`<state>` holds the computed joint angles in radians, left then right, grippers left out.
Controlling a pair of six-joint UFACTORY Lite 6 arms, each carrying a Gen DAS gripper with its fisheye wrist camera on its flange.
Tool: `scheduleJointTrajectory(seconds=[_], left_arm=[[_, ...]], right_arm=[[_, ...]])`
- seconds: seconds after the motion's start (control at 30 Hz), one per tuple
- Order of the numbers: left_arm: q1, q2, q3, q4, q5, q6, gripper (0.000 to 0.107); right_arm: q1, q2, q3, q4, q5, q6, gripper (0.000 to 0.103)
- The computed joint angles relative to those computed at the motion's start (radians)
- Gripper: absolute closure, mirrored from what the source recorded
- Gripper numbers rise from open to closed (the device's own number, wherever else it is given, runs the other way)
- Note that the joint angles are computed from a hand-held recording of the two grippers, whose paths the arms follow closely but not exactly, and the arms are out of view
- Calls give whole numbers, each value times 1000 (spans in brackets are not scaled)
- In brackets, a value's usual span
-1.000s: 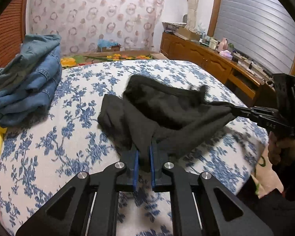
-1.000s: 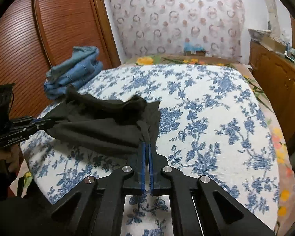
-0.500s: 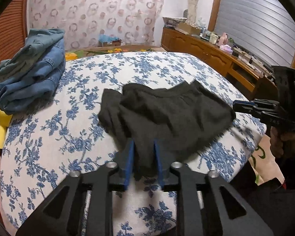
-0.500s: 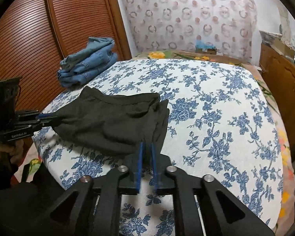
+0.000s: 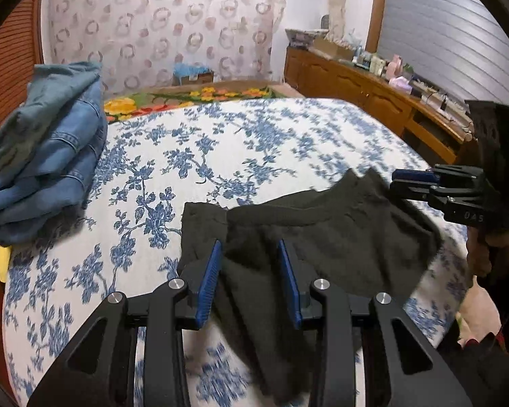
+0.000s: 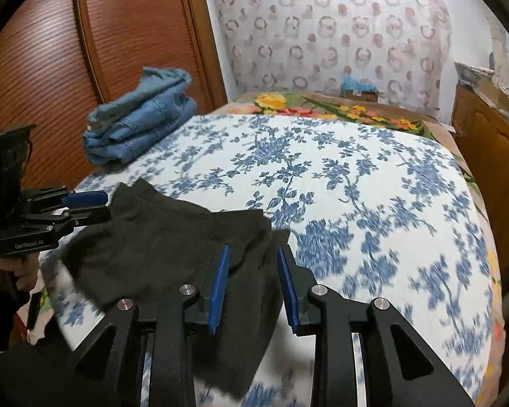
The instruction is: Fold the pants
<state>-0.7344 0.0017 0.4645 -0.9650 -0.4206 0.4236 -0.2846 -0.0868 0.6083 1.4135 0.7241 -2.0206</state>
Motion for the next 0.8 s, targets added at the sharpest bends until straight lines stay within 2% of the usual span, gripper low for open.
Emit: scheduleJointTrajectory(seconds=[0.07,0.1,0.17,0.2,0.23,0.4,0.63,0.7,0.8], left_arm=[[33,23,11,97,15,-73,73],[42,24,11,137,13,-99,78],[47,22,15,137,14,-96,94],[49,11,11,150,16,-107,99],[44,-8,-2,153,2,-120,100],[27,-71,-20,76,-38,-62,101],[81,54,59,99,12,-63,98],[73,52,54,57,8,-30,92],[59,13,25,31,-3,-17,71]], right_arm=[[58,54,40,21,-59,6,73],[80,77,59,25,-87,12,73],[107,104,85,45,-113,15,86],[104,117,98,32,-93,23,94],[101,116,103,37,-76,24,98],[65,84,94,134,-13,-26,99],[149,158,128,157,-130,-22,99],[147,156,133,136,-124,7,99],[145,127,131,118,-138,35,90]])
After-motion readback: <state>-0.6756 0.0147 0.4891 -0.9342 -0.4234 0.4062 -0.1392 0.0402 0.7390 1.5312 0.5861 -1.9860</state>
